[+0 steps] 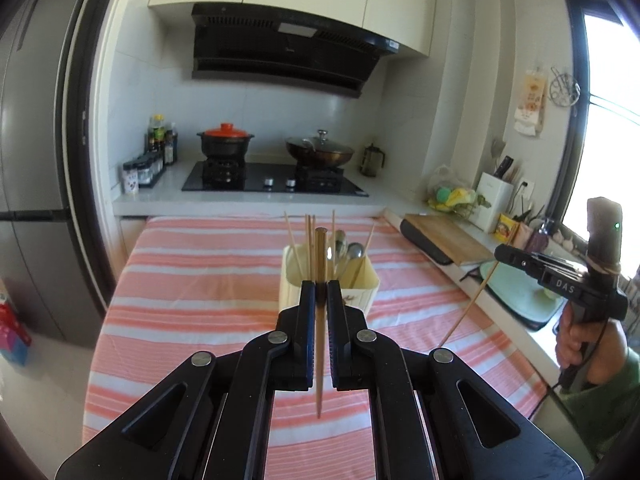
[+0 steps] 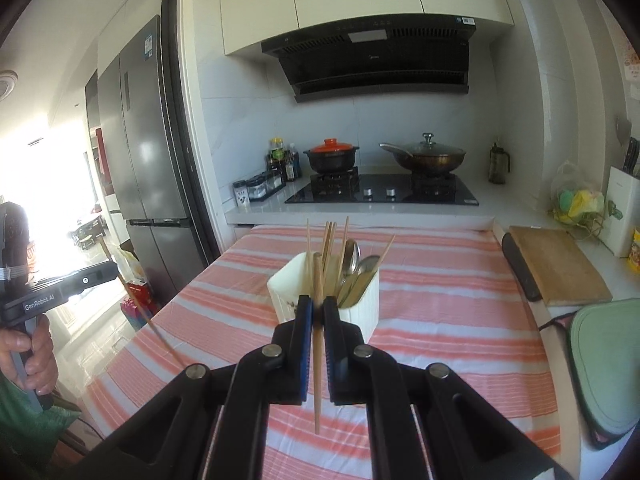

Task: Organize utensils
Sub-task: 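Carry both chopsticks over the caddy and lower them in with both tools, then open both tools and withdraw them from the caddy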

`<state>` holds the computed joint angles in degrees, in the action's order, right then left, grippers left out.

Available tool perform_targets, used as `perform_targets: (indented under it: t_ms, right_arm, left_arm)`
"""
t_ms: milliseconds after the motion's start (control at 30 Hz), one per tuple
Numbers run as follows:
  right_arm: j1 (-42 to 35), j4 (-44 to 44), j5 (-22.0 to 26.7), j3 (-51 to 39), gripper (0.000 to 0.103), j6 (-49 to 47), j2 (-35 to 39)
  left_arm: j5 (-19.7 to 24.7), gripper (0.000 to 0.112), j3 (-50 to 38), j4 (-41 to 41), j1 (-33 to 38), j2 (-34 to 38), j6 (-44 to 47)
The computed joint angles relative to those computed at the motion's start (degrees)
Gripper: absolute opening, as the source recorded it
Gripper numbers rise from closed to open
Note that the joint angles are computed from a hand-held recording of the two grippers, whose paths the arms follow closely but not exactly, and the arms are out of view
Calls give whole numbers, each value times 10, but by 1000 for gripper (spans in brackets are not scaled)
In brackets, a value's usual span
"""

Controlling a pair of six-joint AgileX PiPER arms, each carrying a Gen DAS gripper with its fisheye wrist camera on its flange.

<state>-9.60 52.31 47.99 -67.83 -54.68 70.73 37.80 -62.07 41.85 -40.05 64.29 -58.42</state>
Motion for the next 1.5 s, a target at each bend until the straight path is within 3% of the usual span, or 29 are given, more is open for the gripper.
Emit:
perform_targets:
  t_ms: [333,533,633,700,967,1067,1133,1167,1233,1300,1333,1400,1500]
  right_arm:
    - [37,-55,-1,-231,6,97,145]
    - [79,-27,-57,-328,6,101,225]
    - [108,-65,-74,-374,6,126,275]
    - [121,-100,-56,-419,6,162,322]
    - [161,-269,128,-690,6,339,555]
    - [169,-310,163,-764,8,379,611]
    - [176,-350,121,-728,14,394,597]
    - [174,-351,95,-699,23,394,581]
    - [163,-329,39,-611,44,383,526]
    - [148,-277,-23,-496,49,335,452]
    - [143,-252,-53,-439,49,303,413]
    - [131,-198,-98,-324,60,225,330]
    - [120,-103,-161,-152,74,87,201]
  left_arm:
    - [-31,4,-167,-99,115,91,147]
    - [-73,4,-298,-141,165,222,161]
    - [-64,4,-380,-204,182,304,205]
    - [-42,4,-436,-236,185,359,235]
    - [62,4,-590,-333,194,541,310]
    - [123,7,-665,-349,195,601,330]
    - [131,30,-658,-339,196,601,322]
    - [110,40,-620,-326,196,580,308]
    - [46,75,-506,-279,189,510,261]
    - [-15,90,-394,-209,176,435,197]
    - [-38,97,-336,-155,162,396,142]
    - [-71,102,-227,-45,133,320,28]
    - [-35,103,-114,109,61,233,-144]
